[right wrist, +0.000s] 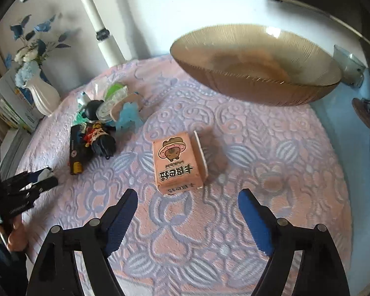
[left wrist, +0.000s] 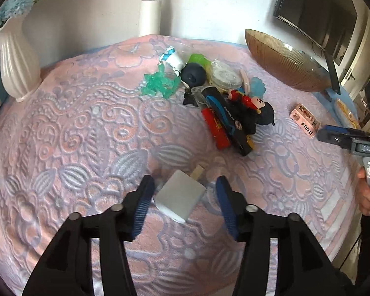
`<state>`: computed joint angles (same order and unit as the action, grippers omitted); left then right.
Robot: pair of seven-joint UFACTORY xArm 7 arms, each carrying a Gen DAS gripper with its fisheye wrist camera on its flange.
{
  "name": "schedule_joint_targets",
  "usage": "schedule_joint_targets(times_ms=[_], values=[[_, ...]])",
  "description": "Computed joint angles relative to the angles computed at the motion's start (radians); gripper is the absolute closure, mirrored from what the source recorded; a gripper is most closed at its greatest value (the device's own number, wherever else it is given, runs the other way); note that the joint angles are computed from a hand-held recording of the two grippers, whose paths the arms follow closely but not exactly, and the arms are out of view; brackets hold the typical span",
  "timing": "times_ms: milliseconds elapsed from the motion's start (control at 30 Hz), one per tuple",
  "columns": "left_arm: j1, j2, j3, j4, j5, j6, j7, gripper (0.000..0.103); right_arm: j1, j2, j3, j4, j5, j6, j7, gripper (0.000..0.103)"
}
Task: Organize rigid objects
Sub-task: 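Grasp the white charger plug with the left tool while the right tool grasps the pink snack box, then carry both items into the amber bowl and open both tools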
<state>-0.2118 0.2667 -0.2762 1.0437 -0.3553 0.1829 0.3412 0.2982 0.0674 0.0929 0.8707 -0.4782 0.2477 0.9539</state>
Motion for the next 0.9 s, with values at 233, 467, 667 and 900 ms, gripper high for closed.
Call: schedule_joint_targets(times_ms=[233,467,667,900], values=[[-0.124,-0.035,0.132,-0.065,0.240,-0.061,-0.220,0.069,0.106,0.124,-0.036,0.185,-0.230,0.172,0.136,0.063],[0.027,-0.093,-0.065,-0.053,0.000,-0.062,0.006,0.069,0.106,0.019,-0.030,0.105,-0.297,0.057,0.175,0.063],[-0.090,-0.029,-0.021,0.252,0.065,0.050,0.072,0.069,0.001,-0.203,-0.016,0.044,-0.351,0.125,0.225,0.063],[-0.251,0.296,0.011,0.765,0.174,0.174,0.006,0.069,-0.111,-0.224,-0.022,0.085,-0.179,0.201,0.117,0.063]])
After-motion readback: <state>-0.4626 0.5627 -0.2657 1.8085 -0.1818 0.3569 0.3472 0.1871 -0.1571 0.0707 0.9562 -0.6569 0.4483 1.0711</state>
